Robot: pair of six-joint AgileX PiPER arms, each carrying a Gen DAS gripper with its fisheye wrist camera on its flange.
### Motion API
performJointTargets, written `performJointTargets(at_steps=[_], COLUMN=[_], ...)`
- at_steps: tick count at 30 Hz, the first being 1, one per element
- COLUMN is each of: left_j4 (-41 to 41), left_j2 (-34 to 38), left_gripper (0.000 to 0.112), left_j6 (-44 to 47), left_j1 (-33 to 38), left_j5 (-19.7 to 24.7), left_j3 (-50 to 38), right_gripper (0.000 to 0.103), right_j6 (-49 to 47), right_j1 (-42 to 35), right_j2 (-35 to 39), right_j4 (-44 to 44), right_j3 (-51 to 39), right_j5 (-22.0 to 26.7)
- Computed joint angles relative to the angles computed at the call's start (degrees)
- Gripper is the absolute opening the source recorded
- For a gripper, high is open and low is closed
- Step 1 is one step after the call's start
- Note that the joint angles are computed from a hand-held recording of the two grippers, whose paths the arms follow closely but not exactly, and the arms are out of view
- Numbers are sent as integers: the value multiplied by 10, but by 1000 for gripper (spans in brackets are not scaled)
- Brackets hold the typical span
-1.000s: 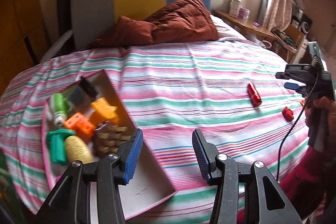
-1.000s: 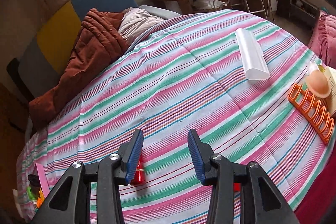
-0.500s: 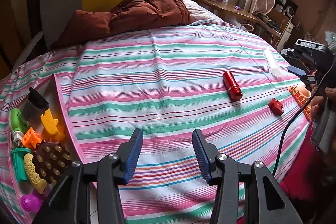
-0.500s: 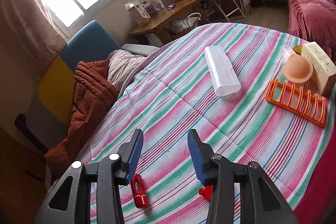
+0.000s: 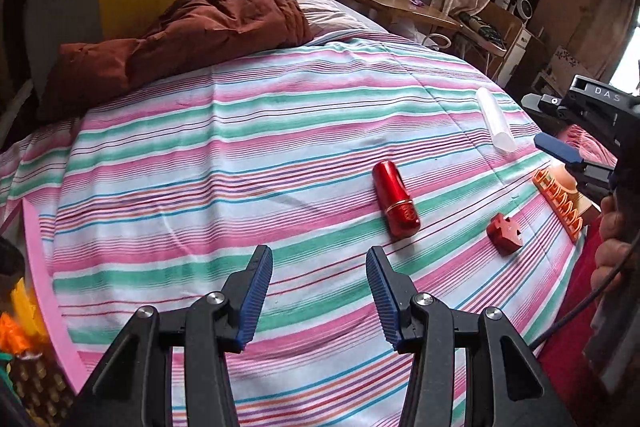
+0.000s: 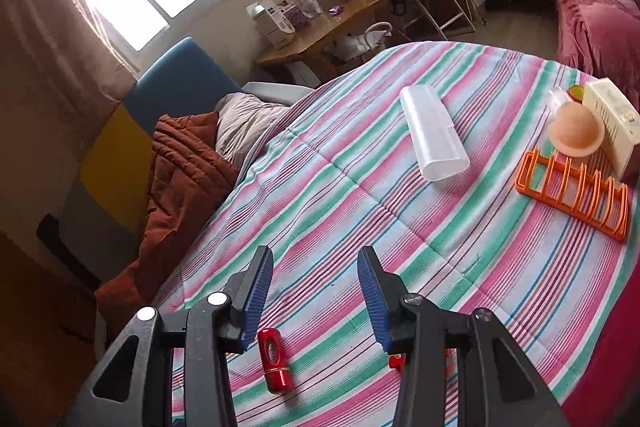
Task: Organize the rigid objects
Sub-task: 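Grasp the red tube with the left tool, then grasp the red K puzzle piece with the right tool while the left tool holds the tube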
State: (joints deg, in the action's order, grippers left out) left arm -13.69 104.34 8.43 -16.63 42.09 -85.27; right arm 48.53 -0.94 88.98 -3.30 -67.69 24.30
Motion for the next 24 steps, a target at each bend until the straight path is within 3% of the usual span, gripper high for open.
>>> performJointTargets(at_steps=[3,18,19,21,24], left_j4=[-4,1,3,16,-2], left_j2=[41,260,263,257,224], left_gripper=[50,51,48,26,26], left_j6=[2,-66,-68,-66,-35], left_j1=[-19,-56,-57,-59,-49], left_j5=[19,156,150,135,95], left_j3=[-52,-351,-352,-339,-272], right_gripper=[44,44,44,44,44], right_j6=[-49,-104,-109,-117,-126], right_j1=[-10,5,6,7,5], right_j2=[11,43,46,50,52], right_j4=[56,86,90,95,108], right_j3=[-6,-42,-45,-50,-49], right_j5=[9,41,44,49,48])
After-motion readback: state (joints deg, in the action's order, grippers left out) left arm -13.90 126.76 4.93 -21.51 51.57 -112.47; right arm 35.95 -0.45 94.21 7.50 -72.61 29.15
